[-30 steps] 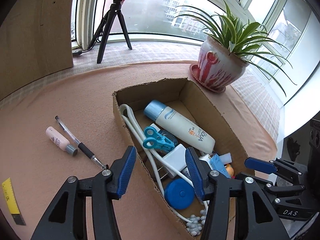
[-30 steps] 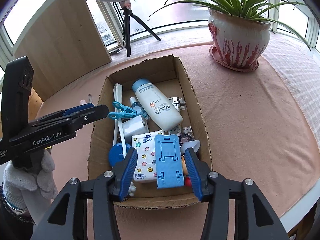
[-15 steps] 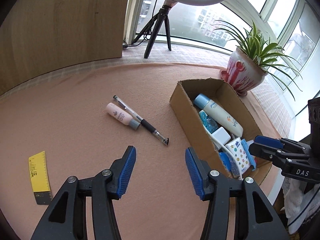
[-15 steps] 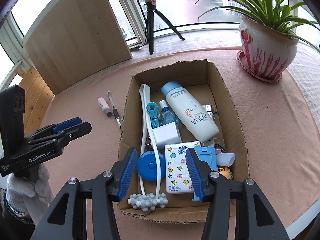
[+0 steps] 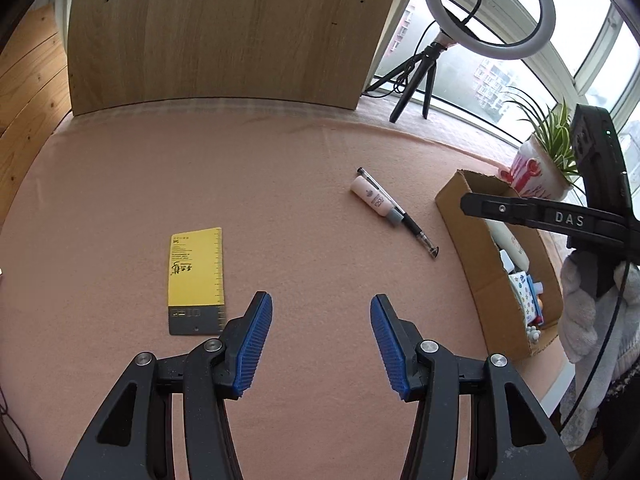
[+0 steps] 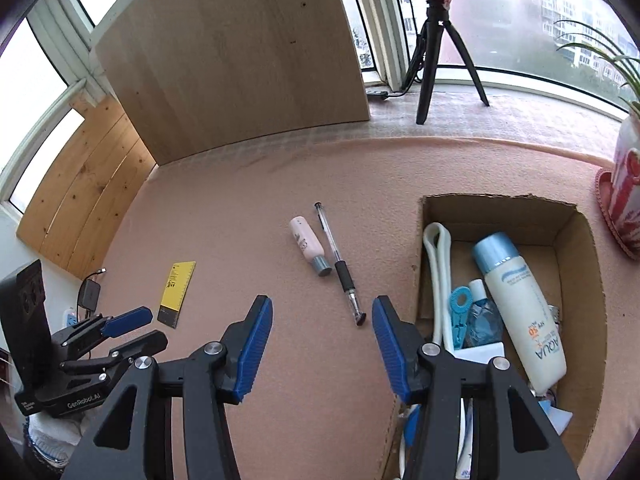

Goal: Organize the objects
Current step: 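Withdraw both grippers and move the right gripper to the pink bottle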

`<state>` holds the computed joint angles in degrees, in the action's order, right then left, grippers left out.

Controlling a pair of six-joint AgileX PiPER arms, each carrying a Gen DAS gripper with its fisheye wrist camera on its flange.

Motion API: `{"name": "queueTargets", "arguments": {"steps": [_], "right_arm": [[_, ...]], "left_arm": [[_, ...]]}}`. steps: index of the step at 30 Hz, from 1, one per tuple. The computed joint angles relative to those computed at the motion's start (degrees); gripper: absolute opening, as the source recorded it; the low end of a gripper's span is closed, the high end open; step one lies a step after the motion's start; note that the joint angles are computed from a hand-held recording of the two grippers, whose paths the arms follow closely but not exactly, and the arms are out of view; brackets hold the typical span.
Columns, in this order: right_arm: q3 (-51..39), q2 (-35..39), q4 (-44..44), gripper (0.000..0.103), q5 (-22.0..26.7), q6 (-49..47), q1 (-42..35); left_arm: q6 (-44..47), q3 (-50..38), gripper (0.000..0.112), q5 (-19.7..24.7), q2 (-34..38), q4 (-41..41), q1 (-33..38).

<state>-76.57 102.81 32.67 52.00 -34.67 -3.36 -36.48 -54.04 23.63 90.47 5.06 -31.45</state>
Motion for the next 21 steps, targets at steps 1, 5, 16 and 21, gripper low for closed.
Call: {"name": "queueTargets", "arguments": {"steps": [1, 5, 16, 21], "right_arm": [[-1.9, 1.9, -1.2, 0.048, -0.2, 1.8, 1.7], [-10.0, 9.5, -7.5, 0.055, -0.5, 9.1, 7.5], [-25.3, 24.0, -25.0, 0.055, 1.0, 21.1, 14.5], [-28.0, 26.2, -24.4, 0.055, 3.8, 21.9, 14.4]], "left_arm": [[0.3, 1.2, 0.055, -0.1, -1.2, -0.3, 0.7], [1.4, 5.4, 0.055, 0.0, -5.7, -1.2, 3.6], [7.4, 12.3, 0.055, 0.5, -13.3, -6.0, 10.3], [10.1, 12.8, 0.055, -0.4, -12.8, -8.5, 11.4]]}}
